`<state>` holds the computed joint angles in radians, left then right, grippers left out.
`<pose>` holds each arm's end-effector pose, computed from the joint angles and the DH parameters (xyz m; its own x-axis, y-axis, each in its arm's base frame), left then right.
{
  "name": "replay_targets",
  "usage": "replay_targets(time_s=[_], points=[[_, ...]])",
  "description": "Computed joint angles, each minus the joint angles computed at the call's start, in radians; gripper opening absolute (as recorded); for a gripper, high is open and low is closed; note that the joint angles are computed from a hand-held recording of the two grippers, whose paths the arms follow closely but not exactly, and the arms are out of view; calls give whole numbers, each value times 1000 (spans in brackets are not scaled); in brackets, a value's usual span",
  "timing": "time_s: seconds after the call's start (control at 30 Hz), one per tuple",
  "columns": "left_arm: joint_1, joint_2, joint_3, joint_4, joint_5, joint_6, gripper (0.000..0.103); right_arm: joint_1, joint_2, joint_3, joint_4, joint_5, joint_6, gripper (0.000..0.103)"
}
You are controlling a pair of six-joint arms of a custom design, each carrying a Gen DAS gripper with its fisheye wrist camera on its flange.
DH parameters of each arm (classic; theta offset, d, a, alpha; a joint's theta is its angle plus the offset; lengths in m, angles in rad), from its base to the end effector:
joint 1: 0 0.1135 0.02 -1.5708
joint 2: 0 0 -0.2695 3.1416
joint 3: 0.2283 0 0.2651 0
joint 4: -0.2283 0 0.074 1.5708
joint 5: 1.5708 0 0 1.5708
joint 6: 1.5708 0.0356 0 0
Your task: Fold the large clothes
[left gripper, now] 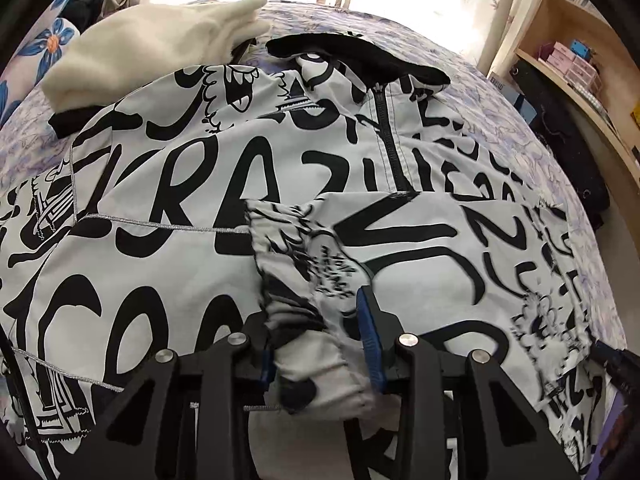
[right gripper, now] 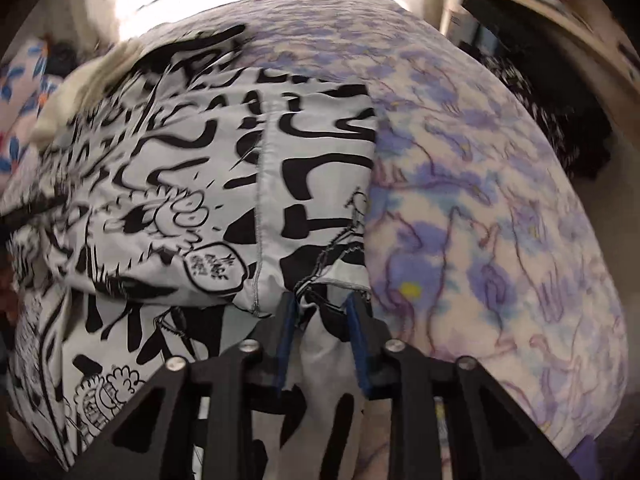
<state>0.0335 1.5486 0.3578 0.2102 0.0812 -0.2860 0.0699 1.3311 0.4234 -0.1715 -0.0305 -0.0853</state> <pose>0.2264 0.0047 0.0744 -0.7999 -0.3081 -0.5149 -0.2230 0.9493 -0.2217 0.2134 0.0160 0.1121 -0.8691 -0.1462 -0.4726 -0.1588 0.9872 -0.0134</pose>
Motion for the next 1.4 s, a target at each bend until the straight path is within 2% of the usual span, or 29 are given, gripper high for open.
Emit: replay_targets(time_s=[0.13,0.27,0.33,0.4,0.53,0.63,0.73,0.87,0.97,1.07,1.13,1.4], points=[[-1,77,14,28,-9,30,34,-84,75,-24,34,-36,-36,25],[0,40,26,-32,-23,35,34,-144,17,22,-101,-99,-23,30],[11,-13,26,-87,-23,46,34,-137,-76,16,-151,-102,0,30],[31,-82,27,-159,-19,62,35,-90,-132,28,-188,-80,45,30],[96,-198,50,-314,30,83,50,-22,-194,55,-237,-121,104,30],[100,-306,31,-363,71,85,57,72,-180,75,-229,-124,152,30],[25,-372,9,-385,79,58,60,206,-126,80,-169,-107,231,31],[-107,-338,-19,-329,111,-14,60,359,-6,112,-60,-87,308,31],[-191,-229,-28,-237,58,-48,60,414,96,134,19,-75,321,31],[-212,-83,-18,-124,19,-38,60,416,214,165,81,-61,317,31],[-211,-48,-13,-76,-5,-19,60,403,260,172,105,-58,323,31],[-176,158,135,-7,-69,24,60,288,296,120,211,-44,257,30]])
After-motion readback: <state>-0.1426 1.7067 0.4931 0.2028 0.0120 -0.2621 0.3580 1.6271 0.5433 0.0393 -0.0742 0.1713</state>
